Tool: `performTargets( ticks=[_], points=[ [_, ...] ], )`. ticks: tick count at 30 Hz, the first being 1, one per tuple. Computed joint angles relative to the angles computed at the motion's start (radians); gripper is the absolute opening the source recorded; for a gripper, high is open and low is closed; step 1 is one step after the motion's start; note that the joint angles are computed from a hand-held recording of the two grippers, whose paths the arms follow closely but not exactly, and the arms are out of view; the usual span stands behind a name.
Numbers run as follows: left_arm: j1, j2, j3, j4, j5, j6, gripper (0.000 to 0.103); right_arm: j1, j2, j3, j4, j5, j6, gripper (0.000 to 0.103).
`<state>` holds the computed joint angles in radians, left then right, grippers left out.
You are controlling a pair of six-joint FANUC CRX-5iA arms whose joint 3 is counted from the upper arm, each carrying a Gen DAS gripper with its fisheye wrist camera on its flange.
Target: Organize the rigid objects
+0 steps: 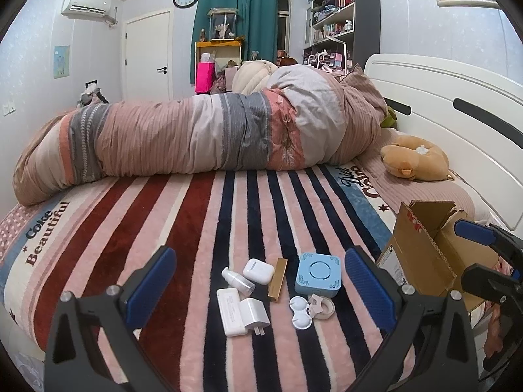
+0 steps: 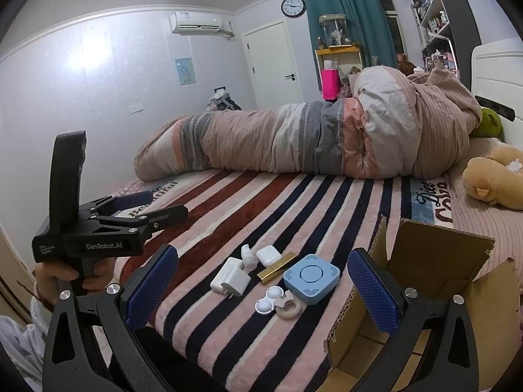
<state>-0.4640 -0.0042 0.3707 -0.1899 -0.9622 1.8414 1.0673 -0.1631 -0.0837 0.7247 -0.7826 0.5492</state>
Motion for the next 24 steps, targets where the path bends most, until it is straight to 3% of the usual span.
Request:
performTargets(
  ticks=[24],
  points=[
    [-0.011, -0.002, 0.003, -0.011, 0.002, 0.0, 0.103, 0.002, -0.006, -0.007, 0.02, -0.006, -0.034, 0.103]
  ],
)
